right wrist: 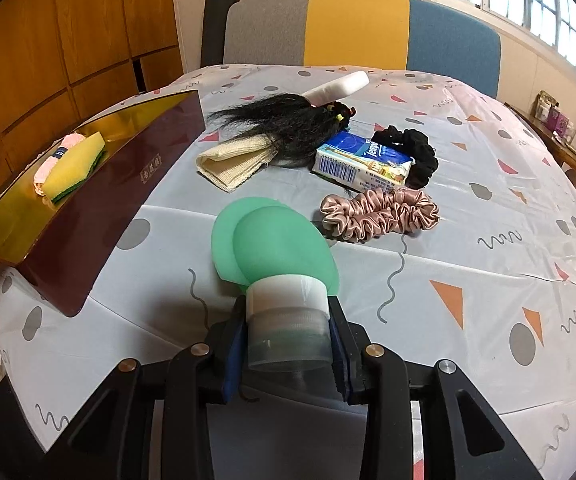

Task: Organize soft objects
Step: 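Lower the brown sponge into the gold tray and open the left gripper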

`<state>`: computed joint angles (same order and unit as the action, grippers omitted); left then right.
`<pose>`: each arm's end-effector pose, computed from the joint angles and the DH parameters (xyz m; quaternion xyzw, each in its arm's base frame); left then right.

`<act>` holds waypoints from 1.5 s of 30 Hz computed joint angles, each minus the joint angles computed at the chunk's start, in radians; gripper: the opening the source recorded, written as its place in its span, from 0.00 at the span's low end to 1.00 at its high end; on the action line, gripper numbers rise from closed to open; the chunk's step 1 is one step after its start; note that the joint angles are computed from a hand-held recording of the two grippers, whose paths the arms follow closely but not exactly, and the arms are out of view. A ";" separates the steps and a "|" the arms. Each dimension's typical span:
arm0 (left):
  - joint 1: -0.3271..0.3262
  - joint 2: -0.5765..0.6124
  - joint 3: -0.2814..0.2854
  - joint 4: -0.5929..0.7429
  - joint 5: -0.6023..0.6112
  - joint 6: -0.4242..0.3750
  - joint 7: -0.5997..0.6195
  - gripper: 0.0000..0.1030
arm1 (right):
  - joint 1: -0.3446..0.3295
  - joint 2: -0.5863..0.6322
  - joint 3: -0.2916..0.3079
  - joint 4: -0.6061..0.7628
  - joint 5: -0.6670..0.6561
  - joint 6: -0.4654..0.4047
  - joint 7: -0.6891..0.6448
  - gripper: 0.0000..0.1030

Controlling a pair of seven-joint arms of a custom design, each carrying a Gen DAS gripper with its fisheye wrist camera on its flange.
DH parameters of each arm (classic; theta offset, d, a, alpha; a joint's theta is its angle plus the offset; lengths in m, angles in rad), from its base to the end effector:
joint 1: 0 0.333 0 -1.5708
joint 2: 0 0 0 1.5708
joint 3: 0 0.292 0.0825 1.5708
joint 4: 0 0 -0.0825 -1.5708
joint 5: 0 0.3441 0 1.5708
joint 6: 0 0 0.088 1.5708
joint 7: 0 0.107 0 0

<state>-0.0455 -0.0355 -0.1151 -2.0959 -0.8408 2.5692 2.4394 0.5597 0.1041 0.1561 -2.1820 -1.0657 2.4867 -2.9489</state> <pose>0.5359 -0.0753 0.4834 -0.5025 0.7781 -0.3674 0.0843 0.3995 0.3516 0.3631 -0.5784 0.7354 -0.2676 0.2304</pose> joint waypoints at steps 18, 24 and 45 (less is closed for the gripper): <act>-0.102 0.558 -0.012 0.628 0.592 -0.071 -0.566 0.48 | -0.003 -0.005 -0.001 -0.011 -0.026 0.017 0.042 0.36; -0.100 0.629 -0.020 0.682 0.692 -0.063 -0.617 0.60 | -0.004 -0.005 -0.001 -0.012 -0.027 0.018 0.043 0.36; 0.024 0.199 -0.127 0.185 0.334 0.210 -0.250 0.72 | 0.011 0.010 0.002 0.014 -0.004 -0.034 0.019 0.36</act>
<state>-0.0218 0.1632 -0.2424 -1.9113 -0.5065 2.7792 2.1891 0.5703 0.1144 0.1585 -2.1679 -1.0699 2.4530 -2.9300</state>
